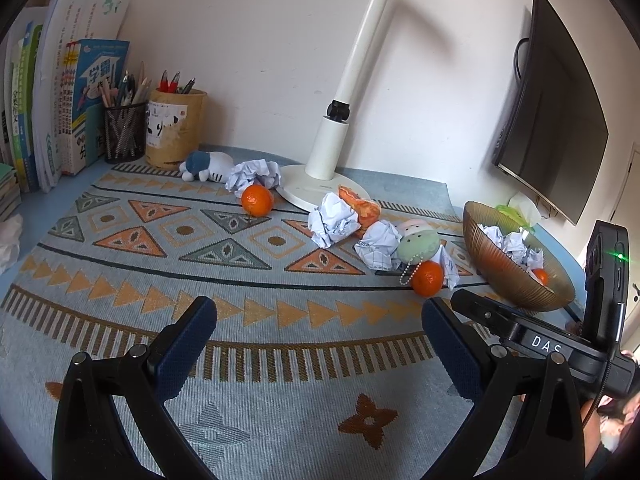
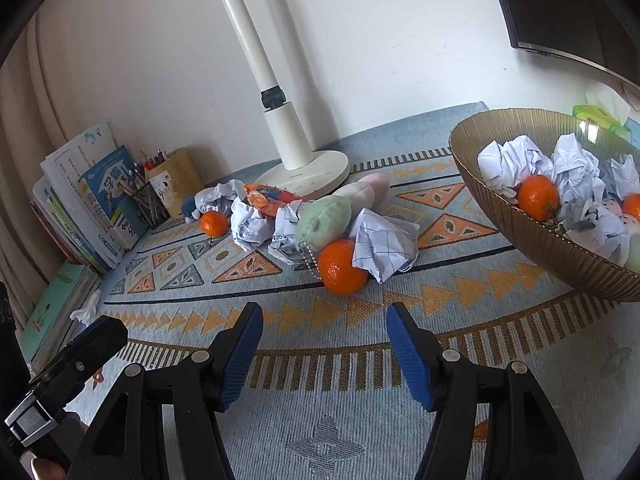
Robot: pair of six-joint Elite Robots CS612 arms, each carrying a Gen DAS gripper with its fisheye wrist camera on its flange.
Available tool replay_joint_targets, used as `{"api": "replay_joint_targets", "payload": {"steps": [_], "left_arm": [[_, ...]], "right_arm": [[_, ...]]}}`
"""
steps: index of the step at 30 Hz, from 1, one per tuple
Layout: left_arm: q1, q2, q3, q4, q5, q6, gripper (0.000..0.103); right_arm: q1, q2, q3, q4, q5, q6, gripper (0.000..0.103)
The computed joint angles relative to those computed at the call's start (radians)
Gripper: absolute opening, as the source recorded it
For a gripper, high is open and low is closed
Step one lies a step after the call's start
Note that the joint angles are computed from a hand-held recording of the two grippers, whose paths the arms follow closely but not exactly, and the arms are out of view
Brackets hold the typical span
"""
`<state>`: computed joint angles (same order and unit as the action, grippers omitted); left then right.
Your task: Organize objects
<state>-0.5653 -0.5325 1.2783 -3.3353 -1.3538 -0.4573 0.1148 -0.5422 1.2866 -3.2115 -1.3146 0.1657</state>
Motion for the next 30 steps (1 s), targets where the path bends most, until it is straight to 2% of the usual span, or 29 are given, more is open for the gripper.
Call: {"api": "replay_joint_targets", "payload": {"steps": [25,27,28,29,30], "left_arm": [[0.001,-0.002,0.005,-0.013,-0.007,0.007,0.102],[0.006,-0.006,0.004,0.009,-0.036,0.016,0.101],[0.015,-0.012,-0.001,0.047,-0.092,0.032,0.098],[0.022,-0.018,-0.004,0.068,-0.129,0.056,0.093],[0.027,-0.024,-0.007,0.086,-0.157,0.091,0.092]], "right_arm": [[-0.004,0.001,-0.002,0.000,0.017,0.015,0.063],[-0.003,-0.001,-0.004,0.019,0.016,0.003,0.063],[-0.005,-0.003,-0.008,0.042,0.029,-0.003,0.063],[-0.008,-0.005,-0.012,0.071,0.046,-0.002,0.063],[-0.009,-0.010,-0.015,0.112,0.043,-0.008,0.063]]}}
